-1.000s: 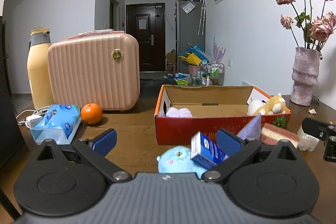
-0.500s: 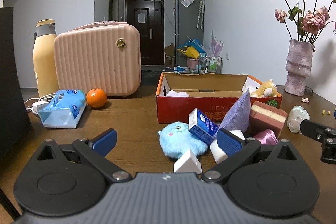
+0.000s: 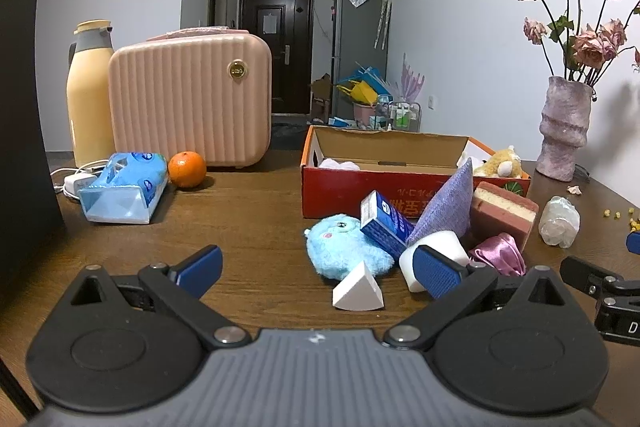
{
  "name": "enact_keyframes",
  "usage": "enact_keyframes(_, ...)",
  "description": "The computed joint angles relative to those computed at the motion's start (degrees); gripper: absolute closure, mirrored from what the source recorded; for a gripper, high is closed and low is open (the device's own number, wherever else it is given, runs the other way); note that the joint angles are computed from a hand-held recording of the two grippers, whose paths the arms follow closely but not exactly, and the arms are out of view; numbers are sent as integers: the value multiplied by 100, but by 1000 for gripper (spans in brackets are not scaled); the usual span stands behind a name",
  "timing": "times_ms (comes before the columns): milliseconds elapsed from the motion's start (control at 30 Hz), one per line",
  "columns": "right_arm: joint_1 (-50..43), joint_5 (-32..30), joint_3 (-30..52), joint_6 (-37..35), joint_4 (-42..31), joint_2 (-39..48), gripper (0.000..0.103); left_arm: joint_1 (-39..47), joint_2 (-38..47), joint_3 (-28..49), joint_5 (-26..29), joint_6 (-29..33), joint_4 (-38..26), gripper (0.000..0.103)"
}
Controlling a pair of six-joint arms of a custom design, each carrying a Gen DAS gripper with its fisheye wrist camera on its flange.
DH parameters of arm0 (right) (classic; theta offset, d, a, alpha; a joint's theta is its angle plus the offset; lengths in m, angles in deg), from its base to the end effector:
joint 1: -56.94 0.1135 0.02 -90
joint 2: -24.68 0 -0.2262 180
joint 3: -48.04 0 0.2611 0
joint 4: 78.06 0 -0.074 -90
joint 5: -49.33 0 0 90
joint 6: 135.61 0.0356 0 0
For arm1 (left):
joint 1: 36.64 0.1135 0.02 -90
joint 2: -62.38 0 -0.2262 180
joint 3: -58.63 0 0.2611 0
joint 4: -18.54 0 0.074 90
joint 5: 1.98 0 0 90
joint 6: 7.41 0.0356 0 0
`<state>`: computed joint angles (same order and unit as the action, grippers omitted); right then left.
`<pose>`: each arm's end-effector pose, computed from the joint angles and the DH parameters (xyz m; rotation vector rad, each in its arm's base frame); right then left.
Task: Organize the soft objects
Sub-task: 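Move the right tool to the pink satin scrunchie and close on it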
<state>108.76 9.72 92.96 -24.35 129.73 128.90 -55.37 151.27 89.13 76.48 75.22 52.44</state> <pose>0.2016 0.2120 0.0577 -0.0174 1.9113 -0.0825 0.2405 -0.0740 0.0722 0.0681 1.9891 -0.0930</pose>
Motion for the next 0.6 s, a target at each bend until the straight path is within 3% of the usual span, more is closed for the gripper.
enact_keyframes(267, -190, -414, 351, 92, -498, 212, 0, 65, 110, 140, 161, -12, -244, 0)
enact_keyframes(600, -866, -1757, 1345, 51, -1519, 852, 20, 156, 420, 491, 374, -58, -666, 0)
